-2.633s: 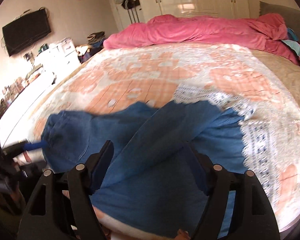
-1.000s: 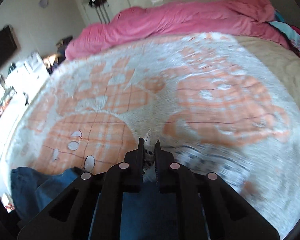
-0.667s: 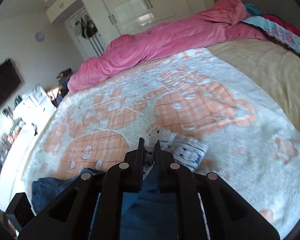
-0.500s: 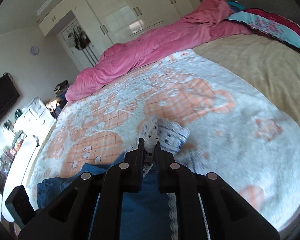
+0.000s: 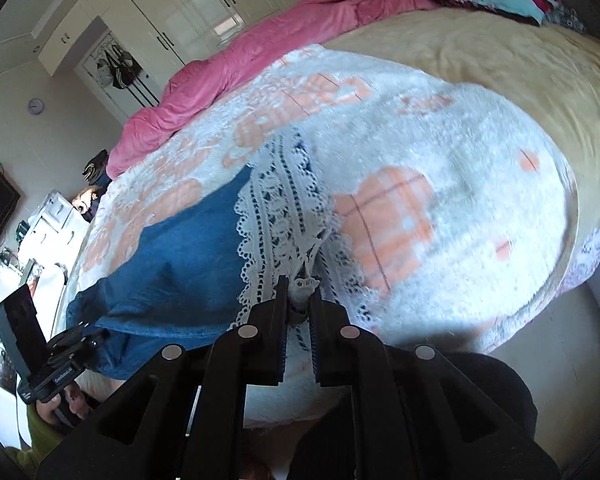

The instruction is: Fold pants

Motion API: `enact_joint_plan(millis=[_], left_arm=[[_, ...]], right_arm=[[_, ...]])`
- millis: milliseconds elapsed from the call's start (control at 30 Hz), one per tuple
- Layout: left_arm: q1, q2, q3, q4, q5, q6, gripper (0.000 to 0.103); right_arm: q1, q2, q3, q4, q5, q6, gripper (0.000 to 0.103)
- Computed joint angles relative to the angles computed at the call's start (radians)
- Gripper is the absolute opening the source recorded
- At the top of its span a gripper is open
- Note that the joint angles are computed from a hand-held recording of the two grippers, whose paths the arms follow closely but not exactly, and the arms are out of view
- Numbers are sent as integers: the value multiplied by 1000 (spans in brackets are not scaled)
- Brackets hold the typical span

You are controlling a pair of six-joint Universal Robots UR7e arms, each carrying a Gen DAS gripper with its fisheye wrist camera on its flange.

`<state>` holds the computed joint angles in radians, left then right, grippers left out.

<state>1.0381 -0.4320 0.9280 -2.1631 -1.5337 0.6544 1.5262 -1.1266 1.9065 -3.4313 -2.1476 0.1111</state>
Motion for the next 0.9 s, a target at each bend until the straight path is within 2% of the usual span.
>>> enact_joint_plan(millis=[167, 267, 400, 467, 500, 533, 600, 667, 733, 833, 900], left_arm=[[-7, -14, 42, -17, 53, 30, 6], [-3, -9, 42, 11, 89, 22, 6], [-3, -5, 51, 3, 117, 31, 6], [-1, -6, 51, 7, 112, 26, 6], [0, -7, 54, 5, 110, 25, 6], [1, -10, 59, 3, 108, 25, 6], [4, -21, 71, -2, 96, 23, 6], [8, -33, 83, -5, 83, 19, 10], [9, -46, 99, -19, 80, 18, 18], [10, -65, 135, -67, 96, 11, 19], [11, -68, 143, -82, 104, 13, 19]], right_arm=[[-7, -2, 6, 12, 2, -4, 9], [-19, 7, 3, 6, -28, -13, 9], [-53, -4, 24, 18, 21, 25, 9], [-47, -9, 22, 31, 6, 15, 15], [-35, -8, 16, 40, -39, 10, 31], [-24, -8, 14, 37, -75, 4, 42], [-10, -14, 25, -27, -88, -31, 43], [21, -5, 17, -97, -124, -111, 43], [55, 15, -6, -123, -123, -236, 54], [98, 58, -46, -37, -64, -413, 58], [125, 120, -91, 22, -71, -551, 58]])
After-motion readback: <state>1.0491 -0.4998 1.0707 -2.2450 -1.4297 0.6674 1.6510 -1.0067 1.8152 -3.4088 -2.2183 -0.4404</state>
